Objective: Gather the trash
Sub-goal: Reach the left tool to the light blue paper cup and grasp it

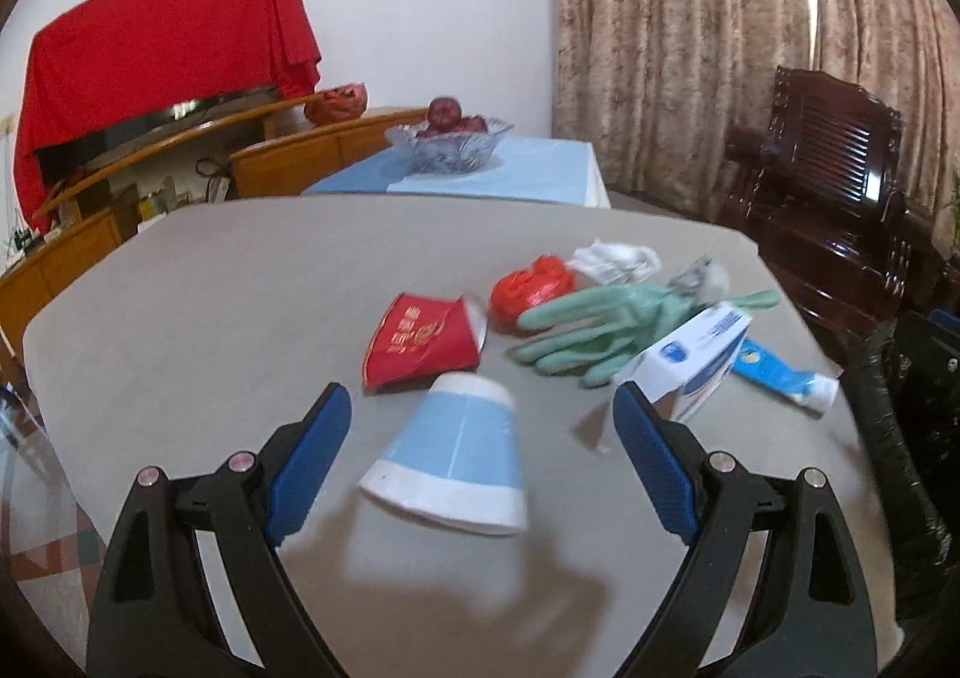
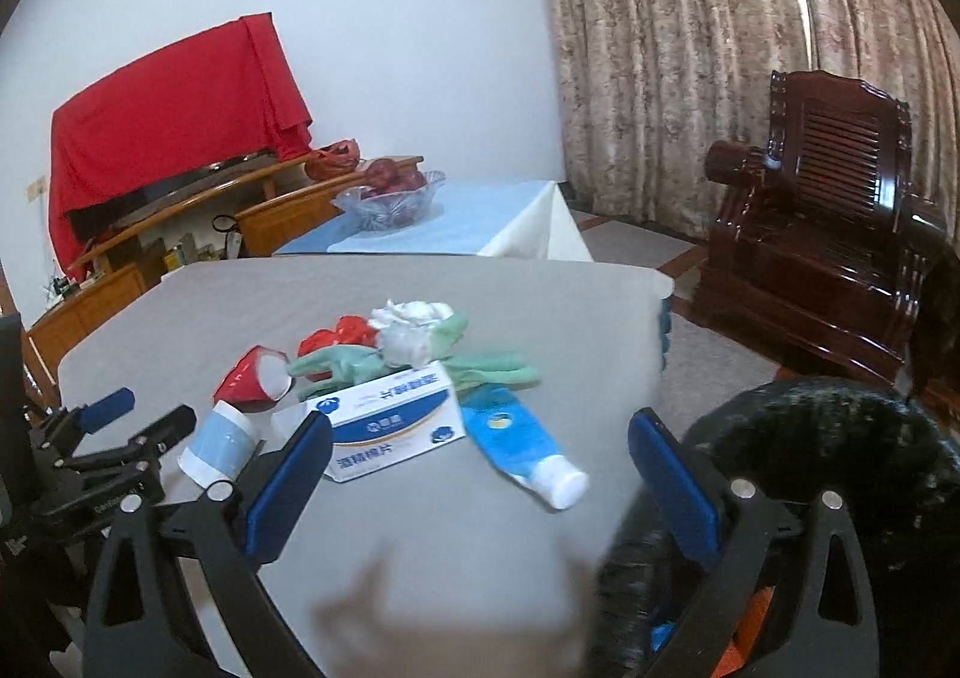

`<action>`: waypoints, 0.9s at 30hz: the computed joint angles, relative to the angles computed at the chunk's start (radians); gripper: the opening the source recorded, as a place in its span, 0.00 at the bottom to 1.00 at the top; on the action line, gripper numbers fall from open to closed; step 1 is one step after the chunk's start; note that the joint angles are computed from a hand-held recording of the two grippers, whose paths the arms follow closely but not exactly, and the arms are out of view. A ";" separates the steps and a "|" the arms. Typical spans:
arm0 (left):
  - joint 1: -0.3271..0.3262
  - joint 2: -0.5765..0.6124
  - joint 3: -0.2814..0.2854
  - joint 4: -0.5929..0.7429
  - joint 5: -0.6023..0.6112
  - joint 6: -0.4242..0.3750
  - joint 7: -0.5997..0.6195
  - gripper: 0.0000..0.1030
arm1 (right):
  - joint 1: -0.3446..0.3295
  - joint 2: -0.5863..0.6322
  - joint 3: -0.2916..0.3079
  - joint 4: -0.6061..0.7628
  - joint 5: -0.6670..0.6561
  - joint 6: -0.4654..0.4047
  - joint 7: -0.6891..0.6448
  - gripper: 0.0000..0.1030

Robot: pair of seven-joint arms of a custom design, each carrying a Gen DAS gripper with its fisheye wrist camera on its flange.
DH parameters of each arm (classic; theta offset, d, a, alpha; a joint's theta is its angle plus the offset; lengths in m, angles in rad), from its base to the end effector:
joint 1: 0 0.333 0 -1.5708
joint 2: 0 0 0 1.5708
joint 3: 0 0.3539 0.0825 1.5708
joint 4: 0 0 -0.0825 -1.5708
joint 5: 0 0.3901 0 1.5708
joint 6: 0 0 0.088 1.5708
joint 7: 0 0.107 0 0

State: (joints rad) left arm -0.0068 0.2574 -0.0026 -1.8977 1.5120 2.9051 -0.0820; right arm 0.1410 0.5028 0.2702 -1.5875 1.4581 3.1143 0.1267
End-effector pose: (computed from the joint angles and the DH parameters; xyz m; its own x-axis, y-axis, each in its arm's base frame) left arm 0.6461 -0.0663 0.4421 0.2623 -0.9649 -0.0125 -0.5315 -0.1337 -0.8364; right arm 0.7057 0.1752 0.4346 0.3813 -0.9116 -0.1537 -0.4982 -0.0626 -0.8648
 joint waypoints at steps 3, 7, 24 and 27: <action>0.011 0.016 0.002 -0.004 -0.030 0.013 0.021 0.84 | 0.023 0.021 -0.005 0.011 -0.043 0.007 0.038 0.94; 0.022 0.040 0.008 0.000 -0.104 0.038 0.084 0.84 | 0.040 0.048 -0.005 0.022 -0.140 0.010 0.120 0.94; 0.049 0.129 -0.001 0.013 -0.542 0.087 0.496 0.85 | 0.046 0.122 -0.002 0.049 -0.479 0.021 0.433 0.94; 0.042 0.133 0.006 0.008 -0.598 0.096 0.542 0.75 | 0.037 0.128 0.010 0.053 -0.517 0.022 0.465 0.94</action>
State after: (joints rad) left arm 0.0356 0.3906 0.0035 -1.8899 0.9140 3.0008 0.4602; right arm 0.1782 0.6311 0.2804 -1.5341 0.9412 3.1361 0.5920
